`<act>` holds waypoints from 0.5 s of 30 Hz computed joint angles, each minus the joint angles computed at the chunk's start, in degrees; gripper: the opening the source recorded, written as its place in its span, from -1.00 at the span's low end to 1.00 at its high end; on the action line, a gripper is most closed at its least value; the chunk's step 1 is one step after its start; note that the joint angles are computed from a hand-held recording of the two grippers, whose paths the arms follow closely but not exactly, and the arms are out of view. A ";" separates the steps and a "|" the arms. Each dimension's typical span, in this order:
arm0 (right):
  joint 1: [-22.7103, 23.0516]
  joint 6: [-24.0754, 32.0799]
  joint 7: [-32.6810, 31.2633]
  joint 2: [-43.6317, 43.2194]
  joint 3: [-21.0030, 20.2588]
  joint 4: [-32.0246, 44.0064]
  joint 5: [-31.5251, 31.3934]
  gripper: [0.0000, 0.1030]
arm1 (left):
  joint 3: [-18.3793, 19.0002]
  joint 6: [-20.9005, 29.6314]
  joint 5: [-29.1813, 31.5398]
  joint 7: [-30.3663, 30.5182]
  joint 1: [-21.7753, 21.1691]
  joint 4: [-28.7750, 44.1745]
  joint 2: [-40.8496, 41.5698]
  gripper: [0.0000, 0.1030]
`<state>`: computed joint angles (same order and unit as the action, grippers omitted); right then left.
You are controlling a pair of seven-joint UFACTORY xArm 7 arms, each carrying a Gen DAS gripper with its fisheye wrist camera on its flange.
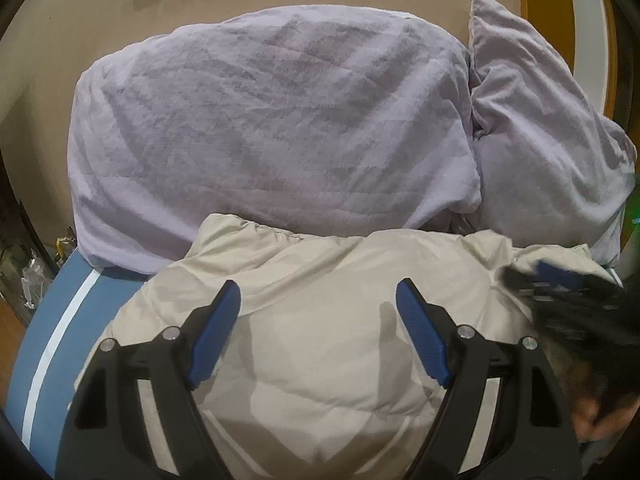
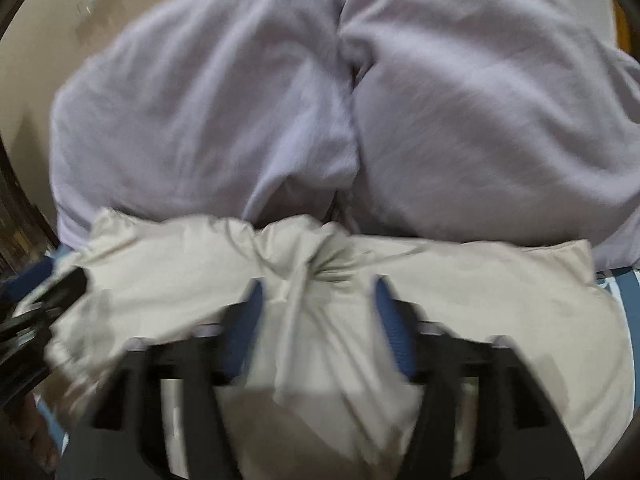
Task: Fold large clothes
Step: 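Release the hem onto the collar and press the folded jacket flat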
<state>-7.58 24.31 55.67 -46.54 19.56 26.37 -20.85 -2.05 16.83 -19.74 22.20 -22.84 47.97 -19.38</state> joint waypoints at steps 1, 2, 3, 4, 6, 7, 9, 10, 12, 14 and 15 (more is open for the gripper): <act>1.16 0.90 -0.78 -3.09 -1.10 -1.57 0.19 0.22 | 0.16 -0.03 -0.35 0.03 -0.20 0.05 0.23 0.56; 1.57 1.92 -0.49 -4.89 -0.61 -2.42 0.46 0.22 | 0.16 -0.04 -0.42 -0.03 -0.18 0.16 0.41 0.56; 1.91 2.82 -1.00 -7.21 -1.19 -3.70 0.48 0.22 | 0.00 -0.18 -0.36 -0.24 -0.10 0.30 0.64 0.56; 2.29 4.45 -1.55 -9.62 -1.64 -4.72 0.66 0.22 | -0.34 -0.58 -0.08 -0.65 0.14 0.43 0.94 0.56; 1.98 6.88 -3.10 -12.50 -2.80 -6.08 0.70 0.22 | -0.84 -1.47 0.52 -1.26 0.41 0.51 1.36 0.56; 1.74 7.70 -3.55 -12.96 -3.07 -6.49 0.87 0.21 | -1.47 -2.54 1.41 -1.89 0.85 0.38 1.65 0.56; 0.49 8.69 -3.96 -12.28 -3.41 -6.89 1.00 0.19 | -3.20 -4.70 4.53 -4.13 2.48 -0.06 2.20 0.56; -0.66 7.93 -3.81 -10.73 -3.17 -6.76 0.63 0.19 | -4.60 -5.89 7.10 -6.02 3.99 -0.31 2.73 0.56; -2.20 7.31 -3.00 -8.97 -1.87 -7.04 -0.22 0.18 | -5.94 -6.91 10.91 -8.82 5.74 -0.42 3.73 0.56; -3.90 6.72 -1.91 -6.38 -0.30 -6.64 -1.67 0.18 | -7.16 -7.15 14.76 -12.24 7.72 0.08 5.37 0.56; -4.93 6.15 -1.19 -4.93 0.61 -6.30 -2.74 0.19 | -7.46 -7.03 16.26 -13.84 8.40 0.44 6.15 0.56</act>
